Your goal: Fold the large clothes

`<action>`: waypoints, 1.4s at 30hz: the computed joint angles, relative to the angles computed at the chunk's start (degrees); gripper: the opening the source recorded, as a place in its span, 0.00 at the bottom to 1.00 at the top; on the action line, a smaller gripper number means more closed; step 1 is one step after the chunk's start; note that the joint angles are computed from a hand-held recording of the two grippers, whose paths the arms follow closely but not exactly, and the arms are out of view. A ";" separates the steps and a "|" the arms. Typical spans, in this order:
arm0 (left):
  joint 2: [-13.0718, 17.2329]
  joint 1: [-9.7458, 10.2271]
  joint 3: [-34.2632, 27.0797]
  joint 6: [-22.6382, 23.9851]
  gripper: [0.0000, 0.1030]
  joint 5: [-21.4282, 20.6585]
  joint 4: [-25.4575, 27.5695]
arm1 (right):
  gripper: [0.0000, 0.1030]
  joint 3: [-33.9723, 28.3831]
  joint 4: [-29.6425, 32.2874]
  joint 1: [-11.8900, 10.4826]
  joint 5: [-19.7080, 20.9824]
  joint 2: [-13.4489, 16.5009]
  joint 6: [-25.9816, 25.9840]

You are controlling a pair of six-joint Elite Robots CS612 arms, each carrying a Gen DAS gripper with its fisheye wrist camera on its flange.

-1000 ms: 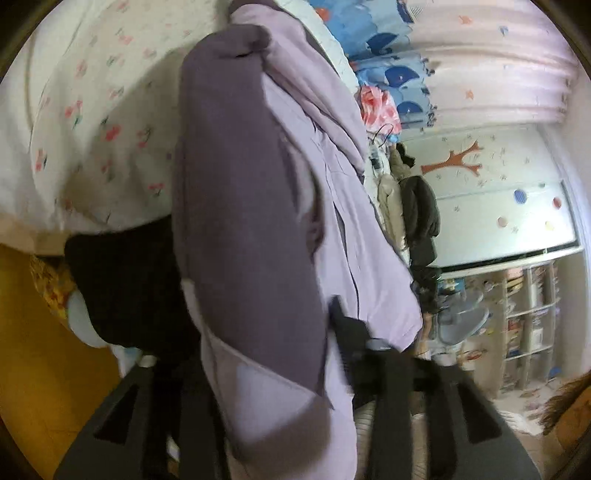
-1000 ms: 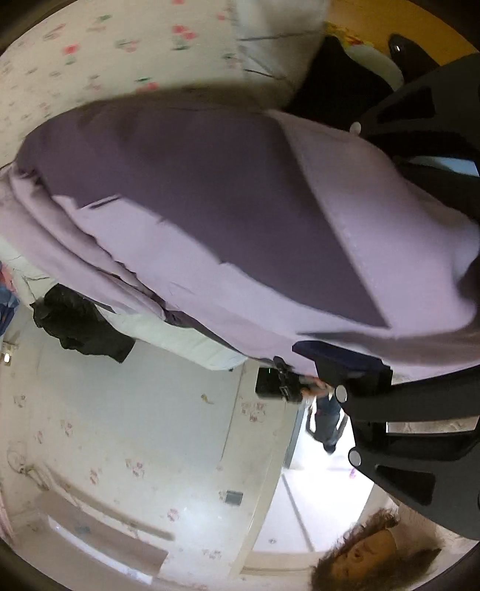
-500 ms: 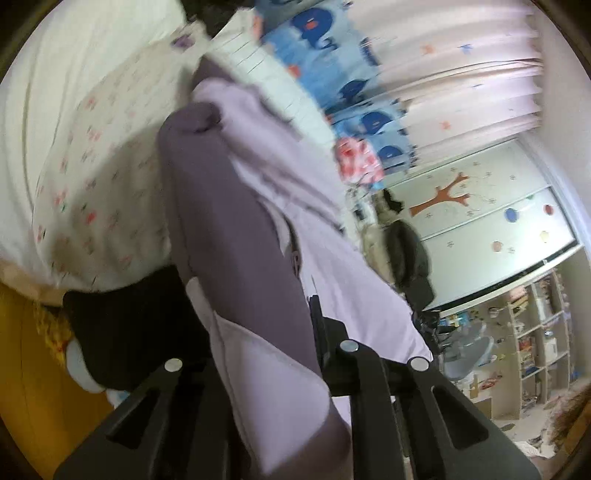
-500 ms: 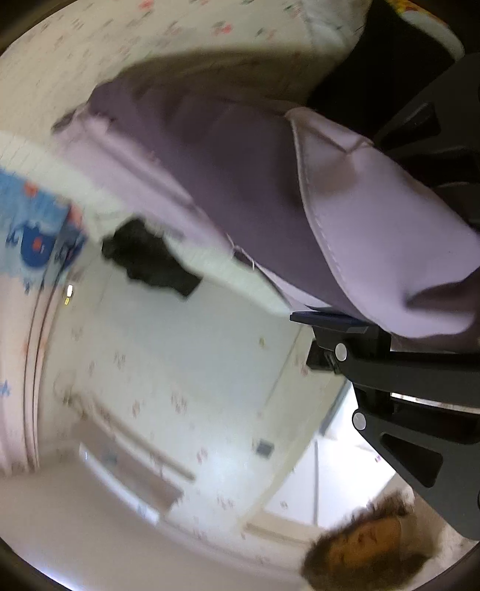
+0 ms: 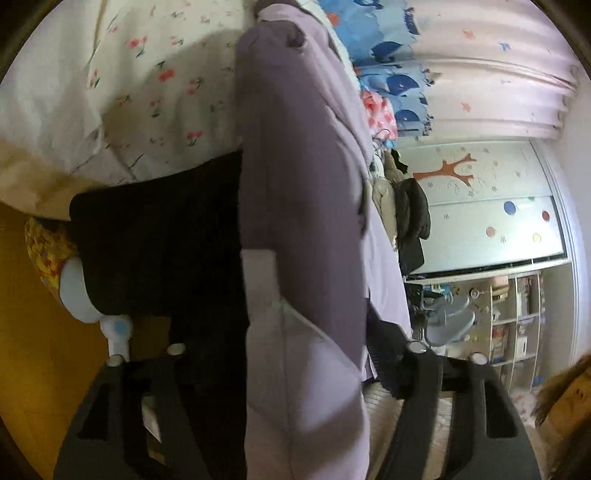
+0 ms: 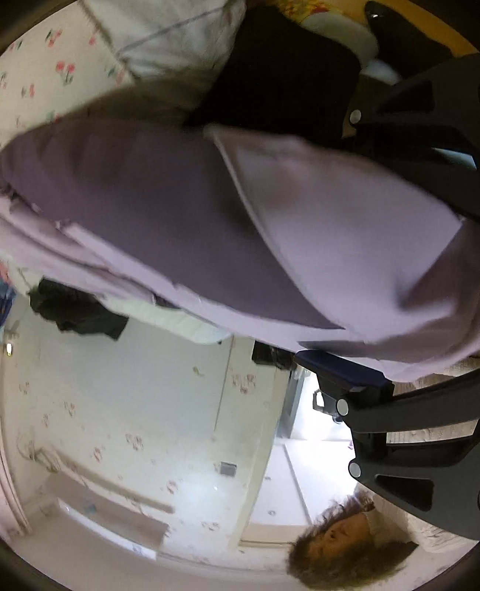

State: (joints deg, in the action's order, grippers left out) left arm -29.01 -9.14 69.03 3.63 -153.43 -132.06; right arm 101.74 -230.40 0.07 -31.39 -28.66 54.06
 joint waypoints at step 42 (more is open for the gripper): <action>16.45 -0.22 -32.03 -57.15 0.15 -0.01 -55.15 | 0.31 -20.86 -25.67 -1.08 -12.93 1.81 18.16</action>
